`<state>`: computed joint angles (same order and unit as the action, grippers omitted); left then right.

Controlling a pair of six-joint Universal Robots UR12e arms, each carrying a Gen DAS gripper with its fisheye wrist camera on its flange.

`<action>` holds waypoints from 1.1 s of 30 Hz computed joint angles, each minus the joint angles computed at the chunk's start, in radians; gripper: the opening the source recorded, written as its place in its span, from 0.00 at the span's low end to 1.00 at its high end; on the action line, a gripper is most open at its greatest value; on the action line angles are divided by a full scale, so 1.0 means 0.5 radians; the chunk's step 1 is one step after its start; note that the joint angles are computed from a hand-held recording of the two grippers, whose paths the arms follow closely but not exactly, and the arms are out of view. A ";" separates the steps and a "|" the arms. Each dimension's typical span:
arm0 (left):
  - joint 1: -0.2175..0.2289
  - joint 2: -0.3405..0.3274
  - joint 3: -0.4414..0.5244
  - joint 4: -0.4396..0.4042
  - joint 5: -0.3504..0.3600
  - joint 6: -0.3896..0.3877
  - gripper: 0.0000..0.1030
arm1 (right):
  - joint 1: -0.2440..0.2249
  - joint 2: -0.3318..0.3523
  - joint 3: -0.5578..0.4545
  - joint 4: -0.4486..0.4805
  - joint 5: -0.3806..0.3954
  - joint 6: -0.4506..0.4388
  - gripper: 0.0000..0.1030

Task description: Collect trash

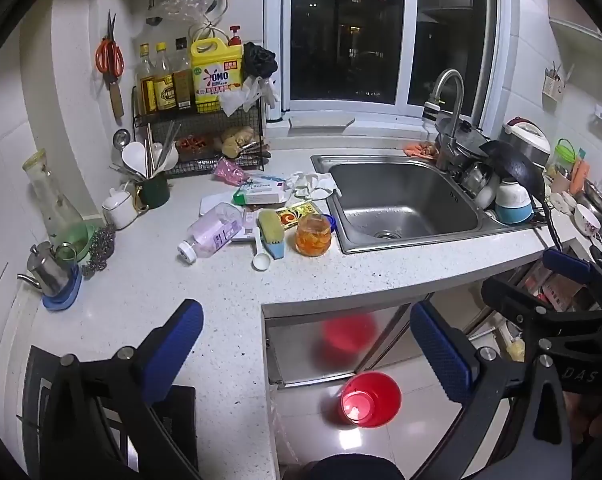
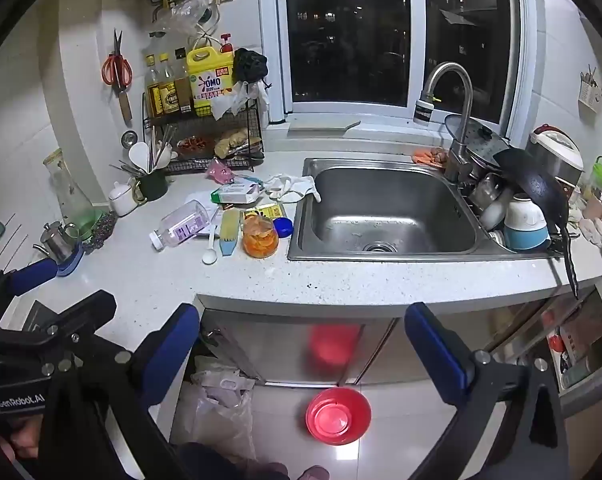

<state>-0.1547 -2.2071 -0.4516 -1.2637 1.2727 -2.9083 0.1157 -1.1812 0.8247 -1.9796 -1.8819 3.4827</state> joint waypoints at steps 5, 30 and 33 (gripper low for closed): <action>-0.023 0.023 -0.047 0.027 0.020 0.057 1.00 | -0.002 0.021 -0.063 0.065 0.022 0.016 1.00; -0.014 -0.041 0.063 -0.054 0.028 0.099 1.00 | -0.008 0.011 -0.037 0.126 0.036 0.054 1.00; -0.013 -0.044 0.071 -0.059 0.029 0.104 1.00 | -0.007 0.006 -0.029 0.117 0.037 0.051 1.00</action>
